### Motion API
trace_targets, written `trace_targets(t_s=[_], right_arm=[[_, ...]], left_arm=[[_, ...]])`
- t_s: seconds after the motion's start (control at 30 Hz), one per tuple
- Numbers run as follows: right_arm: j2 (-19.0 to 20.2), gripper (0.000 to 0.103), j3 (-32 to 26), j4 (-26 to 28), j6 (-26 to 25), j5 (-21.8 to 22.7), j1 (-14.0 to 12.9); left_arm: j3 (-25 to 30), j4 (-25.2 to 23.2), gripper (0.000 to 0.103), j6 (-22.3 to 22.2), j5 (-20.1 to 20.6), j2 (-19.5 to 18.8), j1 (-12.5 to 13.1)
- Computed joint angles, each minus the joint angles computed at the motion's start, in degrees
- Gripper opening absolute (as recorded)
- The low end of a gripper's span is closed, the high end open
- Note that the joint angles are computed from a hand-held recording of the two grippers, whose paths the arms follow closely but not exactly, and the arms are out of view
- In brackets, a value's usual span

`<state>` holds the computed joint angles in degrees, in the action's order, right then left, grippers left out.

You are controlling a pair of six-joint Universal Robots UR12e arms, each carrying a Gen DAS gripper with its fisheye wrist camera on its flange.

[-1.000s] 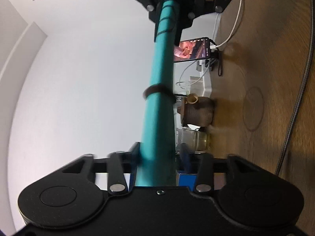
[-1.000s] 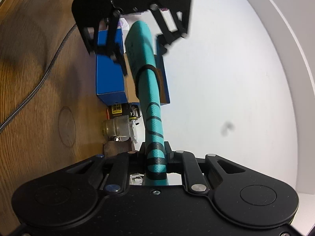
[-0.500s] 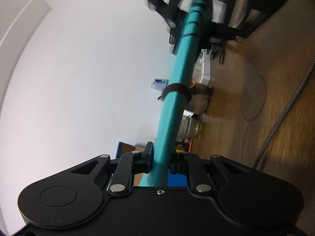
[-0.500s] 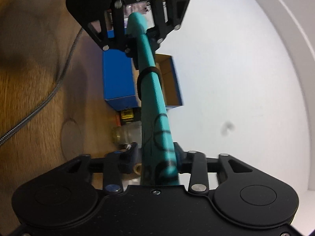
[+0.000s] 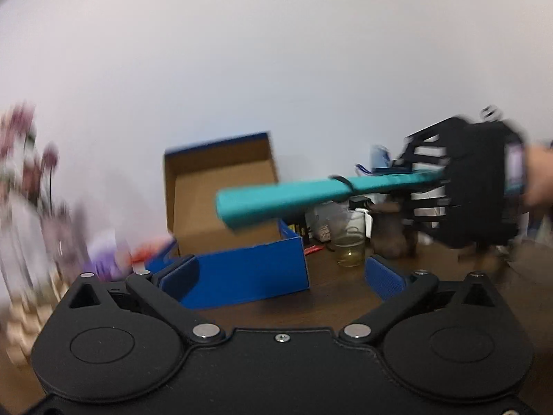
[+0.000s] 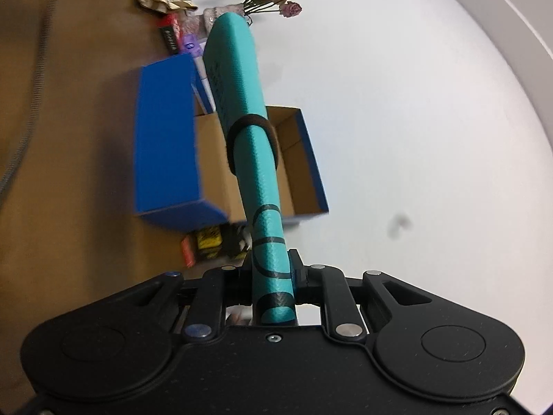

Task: Fold shopping bag
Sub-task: 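Carry the strip with the right gripper and drop it into the blue box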

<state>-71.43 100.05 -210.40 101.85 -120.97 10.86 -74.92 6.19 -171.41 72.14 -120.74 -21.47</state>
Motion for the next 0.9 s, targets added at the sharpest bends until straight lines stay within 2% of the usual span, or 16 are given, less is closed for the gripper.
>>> trace_targets(t_s=[0.03,0.1,0.17,0.33,0.43,0.5,0.57,0.6,0.67,0.73,0.8,0.9], right_arm=[[0.7,0.018,-1.7,1.7,0.3,0.6,-0.4],[4.5,0.018,-9.0,6.5,0.2,2.5,-1.8],[8.8,0.018,-16.4,11.6,0.6,4.4,-3.4],[16.2,0.021,-31.7,31.9,11.1,7.2,-5.3],[20.0,0.022,-39.8,44.0,15.9,8.7,-6.0],[24.2,0.024,-47.8,54.6,17.4,7.7,-6.2],[25.8,0.042,-52.5,64.2,21.4,5.8,-5.7],[26.3,0.048,-53.4,66.0,22.9,4.9,-5.4],[28.0,0.076,-54.5,63.3,23.3,3.2,-5.0],[28.6,0.082,-53.8,56.8,22.3,4.0,-5.0],[28.3,0.083,-52.5,51.0,20.4,5.7,-5.0],[26.5,0.083,-50.2,45.1,19.5,10.7,-5.4]], left_arm=[[0.9,-2.0,0.103,-1.5,1.2,-0.2,-0.1],[2.5,-5.4,0.103,-3.4,4.1,-0.5,-0.1],[3.9,-9.1,0.103,-2.3,6.8,-0.8,-0.1],[8.0,-13.7,0.103,0.3,11.1,-3.6,-0.1],[9.7,-17.6,0.103,-2.7,11.7,-4.4,0.3],[11.0,-19.6,0.103,-5.4,11.8,-5.0,0.6],[11.8,-21.5,0.103,-6.7,11.9,-5.3,0.8],[12.2,-22.7,0.103,-6.7,11.8,-5.4,0.9],[12.6,-23.7,0.103,-6.0,10.9,-5.6,1.1],[12.3,-24.1,0.103,-5.5,10.4,-5.3,1.3],[11.7,-23.9,0.103,-5.2,9.9,-4.9,1.3],[8.7,-22.8,0.103,-6.0,8.5,-2.4,2.2]])
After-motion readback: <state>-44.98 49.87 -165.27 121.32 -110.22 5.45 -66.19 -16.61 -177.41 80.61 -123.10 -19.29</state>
